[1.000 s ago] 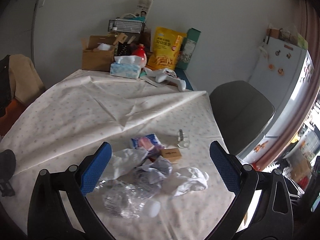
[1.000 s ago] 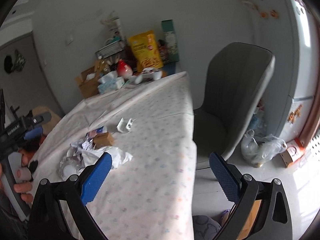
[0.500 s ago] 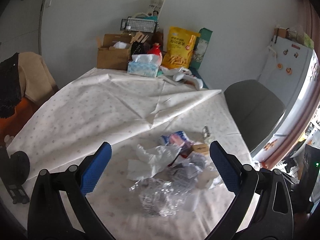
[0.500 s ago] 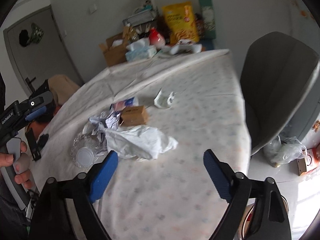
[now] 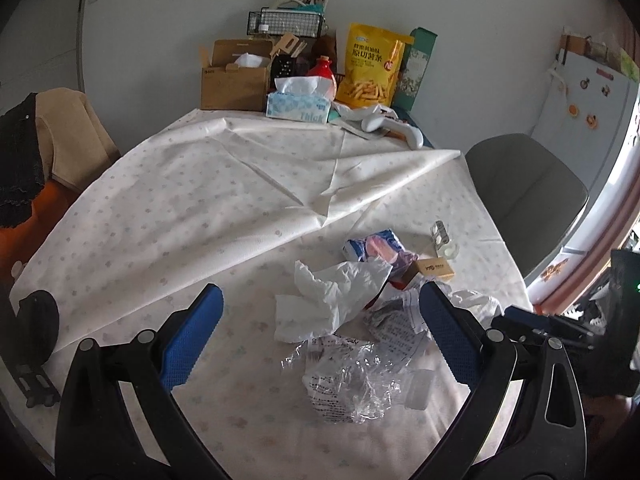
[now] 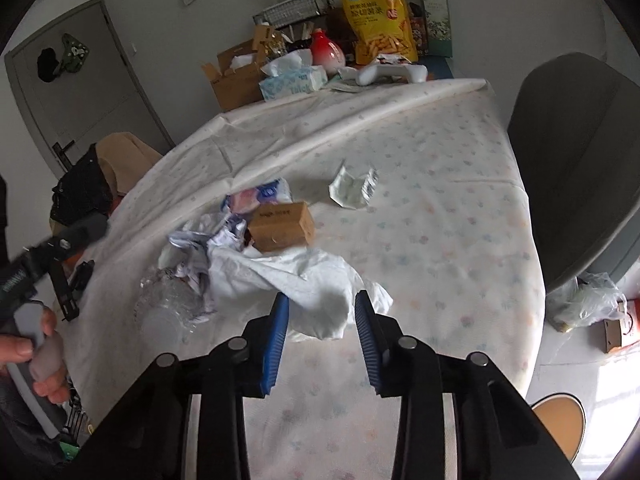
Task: Collect trash
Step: 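Grasp the crumpled white tissue with the left gripper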
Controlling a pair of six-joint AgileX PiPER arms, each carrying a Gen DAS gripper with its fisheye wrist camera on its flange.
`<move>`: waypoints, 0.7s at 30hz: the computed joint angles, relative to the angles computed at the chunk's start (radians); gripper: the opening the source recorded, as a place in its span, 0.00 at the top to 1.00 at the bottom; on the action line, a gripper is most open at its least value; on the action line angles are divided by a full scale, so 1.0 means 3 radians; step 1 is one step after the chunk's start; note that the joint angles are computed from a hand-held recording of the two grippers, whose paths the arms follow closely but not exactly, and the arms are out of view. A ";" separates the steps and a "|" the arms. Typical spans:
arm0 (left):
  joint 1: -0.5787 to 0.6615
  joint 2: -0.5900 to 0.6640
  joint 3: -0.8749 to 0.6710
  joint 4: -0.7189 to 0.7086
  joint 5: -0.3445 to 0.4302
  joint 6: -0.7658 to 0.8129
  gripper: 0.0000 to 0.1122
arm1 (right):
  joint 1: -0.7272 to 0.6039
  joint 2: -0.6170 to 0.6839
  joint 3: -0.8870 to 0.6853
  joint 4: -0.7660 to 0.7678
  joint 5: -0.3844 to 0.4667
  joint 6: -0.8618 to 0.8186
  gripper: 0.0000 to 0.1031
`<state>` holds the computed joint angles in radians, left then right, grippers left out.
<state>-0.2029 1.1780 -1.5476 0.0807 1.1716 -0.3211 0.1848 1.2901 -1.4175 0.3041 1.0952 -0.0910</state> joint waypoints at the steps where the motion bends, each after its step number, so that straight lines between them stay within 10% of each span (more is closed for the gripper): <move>1: 0.0004 0.0008 0.0013 -0.0003 -0.0009 0.0013 0.13 | 0.0026 0.0004 -0.0021 -0.0014 -0.0002 -0.0005 0.67; 7: 0.0099 0.0077 0.0036 -0.0072 -0.0037 0.0115 0.16 | 0.0231 0.0115 -0.0140 -0.0118 -0.0001 -0.0002 0.65; 9: 0.0165 0.0117 0.0030 -0.0133 -0.0036 0.0185 0.19 | 0.0264 0.0176 -0.0174 -0.0117 0.0037 -0.0005 0.88; 12: 0.0246 0.0197 0.0007 -0.0229 -0.0027 0.0281 0.24 | 0.0211 0.0147 -0.0209 -0.0054 0.0060 -0.0022 0.96; 21: 0.0256 0.0477 -0.0011 -0.0374 -0.0057 0.0441 0.40 | -0.0231 -0.0046 -0.0410 0.0142 0.0147 -0.0102 0.97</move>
